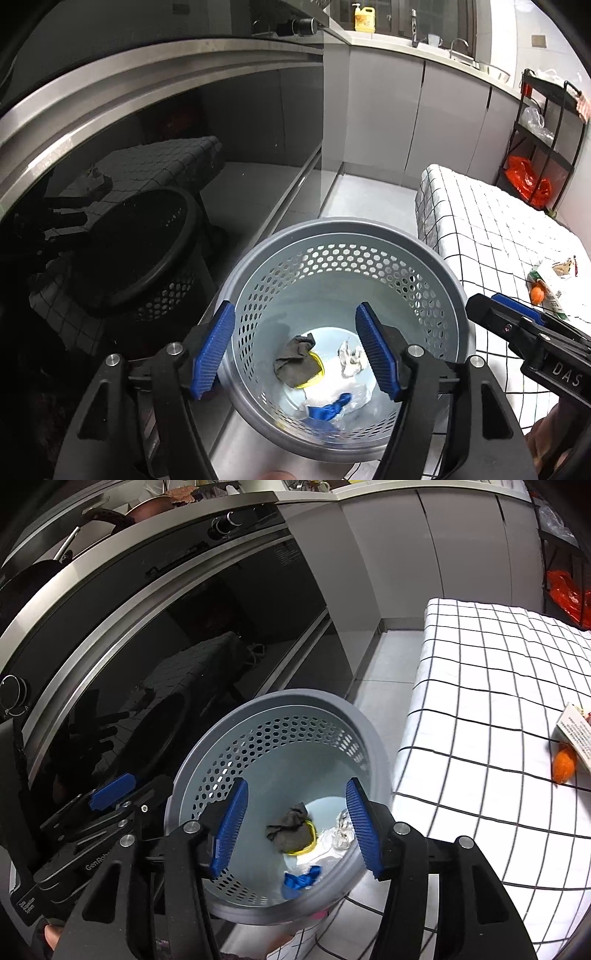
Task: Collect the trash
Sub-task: 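Move both tools back to the table toward the carton and cup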
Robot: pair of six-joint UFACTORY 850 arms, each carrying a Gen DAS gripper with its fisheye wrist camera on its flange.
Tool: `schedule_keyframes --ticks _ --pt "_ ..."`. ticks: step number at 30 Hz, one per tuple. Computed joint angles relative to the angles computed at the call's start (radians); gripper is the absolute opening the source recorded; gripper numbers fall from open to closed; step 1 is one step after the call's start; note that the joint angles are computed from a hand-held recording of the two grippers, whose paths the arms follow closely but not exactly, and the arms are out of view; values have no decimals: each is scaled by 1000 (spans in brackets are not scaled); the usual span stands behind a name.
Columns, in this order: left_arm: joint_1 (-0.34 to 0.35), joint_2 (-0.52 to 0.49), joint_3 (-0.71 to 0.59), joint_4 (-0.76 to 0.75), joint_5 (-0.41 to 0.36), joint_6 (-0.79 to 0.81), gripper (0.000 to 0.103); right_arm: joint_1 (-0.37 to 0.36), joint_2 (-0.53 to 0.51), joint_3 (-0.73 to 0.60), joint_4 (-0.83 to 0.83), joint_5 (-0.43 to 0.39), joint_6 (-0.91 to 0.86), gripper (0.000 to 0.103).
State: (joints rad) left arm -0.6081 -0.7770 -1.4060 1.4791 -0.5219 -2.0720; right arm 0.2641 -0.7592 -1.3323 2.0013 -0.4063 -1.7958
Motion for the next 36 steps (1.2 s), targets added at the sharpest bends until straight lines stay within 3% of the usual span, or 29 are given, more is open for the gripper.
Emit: schedule_keyframes --ticks 8,15,31,36 --pt "-24 -2 -14 44 -27 -43 72 -19 38 54 93 43 -99 53" --pt "-35 -1 -26 101 -1 -96 74 -59 90 127 263 70 -276 53" --pt "-92 -37 -85 127 -21 -69 76 -163 247 331 526 -6 -547 57" --pt "-101 -47 -106 143 -8 -78 77 -191 260 346 541 -18 -549 57"
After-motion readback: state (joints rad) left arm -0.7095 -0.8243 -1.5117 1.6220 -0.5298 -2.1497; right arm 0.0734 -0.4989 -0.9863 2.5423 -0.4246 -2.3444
